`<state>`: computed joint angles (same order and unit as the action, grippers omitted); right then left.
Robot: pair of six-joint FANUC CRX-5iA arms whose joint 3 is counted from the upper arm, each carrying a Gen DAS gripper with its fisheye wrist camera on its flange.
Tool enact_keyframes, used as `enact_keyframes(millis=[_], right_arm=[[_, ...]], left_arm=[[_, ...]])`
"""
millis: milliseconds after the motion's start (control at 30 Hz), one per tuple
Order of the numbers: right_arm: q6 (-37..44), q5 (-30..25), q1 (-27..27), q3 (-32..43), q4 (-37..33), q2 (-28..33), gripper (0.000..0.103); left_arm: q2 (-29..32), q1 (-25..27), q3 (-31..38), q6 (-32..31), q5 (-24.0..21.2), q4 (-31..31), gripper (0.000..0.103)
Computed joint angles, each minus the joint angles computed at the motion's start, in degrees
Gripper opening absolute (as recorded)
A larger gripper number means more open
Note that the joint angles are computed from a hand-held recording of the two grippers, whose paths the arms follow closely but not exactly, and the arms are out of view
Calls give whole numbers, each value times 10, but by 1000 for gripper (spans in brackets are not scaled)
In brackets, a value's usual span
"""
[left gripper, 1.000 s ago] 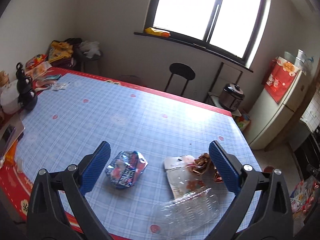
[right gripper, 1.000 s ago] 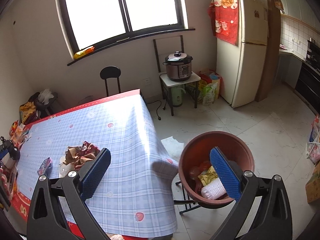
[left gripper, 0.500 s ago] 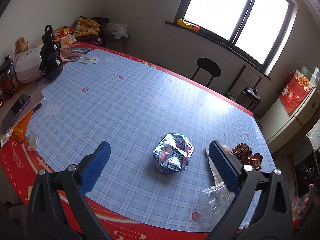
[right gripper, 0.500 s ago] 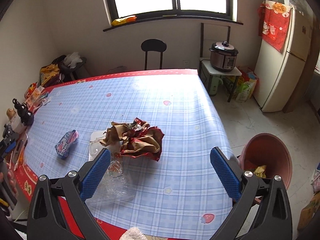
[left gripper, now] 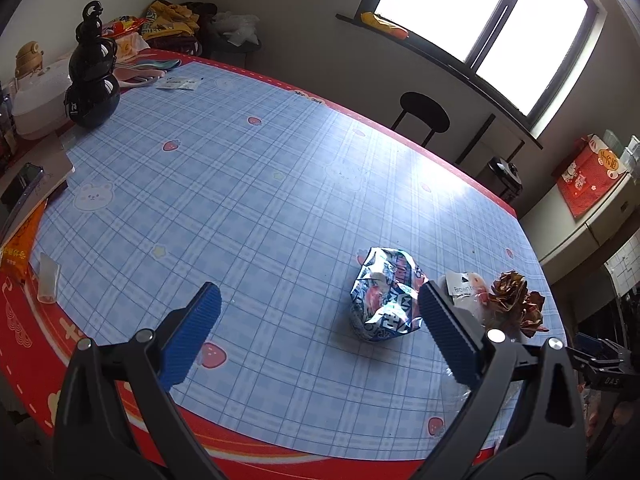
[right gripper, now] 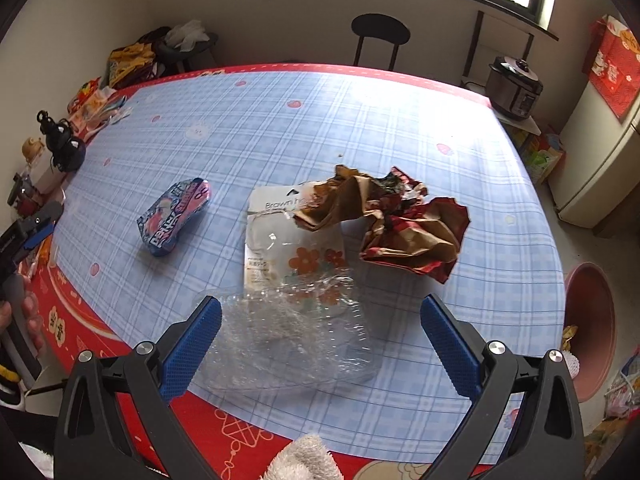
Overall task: Collect trash
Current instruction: 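Move both grippers back over the table toward the clear plastic container, then close the right gripper on the clear plastic container and lift it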
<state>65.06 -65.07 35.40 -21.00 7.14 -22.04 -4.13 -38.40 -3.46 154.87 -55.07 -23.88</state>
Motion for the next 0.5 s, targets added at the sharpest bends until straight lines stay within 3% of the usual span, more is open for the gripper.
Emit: enact_keyframes(millis=[367,500], right_arm=[[-103,-28,17,17,-64,62,98],[-140,-40,42,16,-46,75,98]], left_arm=[[-26,61,-74,-106,66,80,97],[-36,71,-92,-132,86,97,97]])
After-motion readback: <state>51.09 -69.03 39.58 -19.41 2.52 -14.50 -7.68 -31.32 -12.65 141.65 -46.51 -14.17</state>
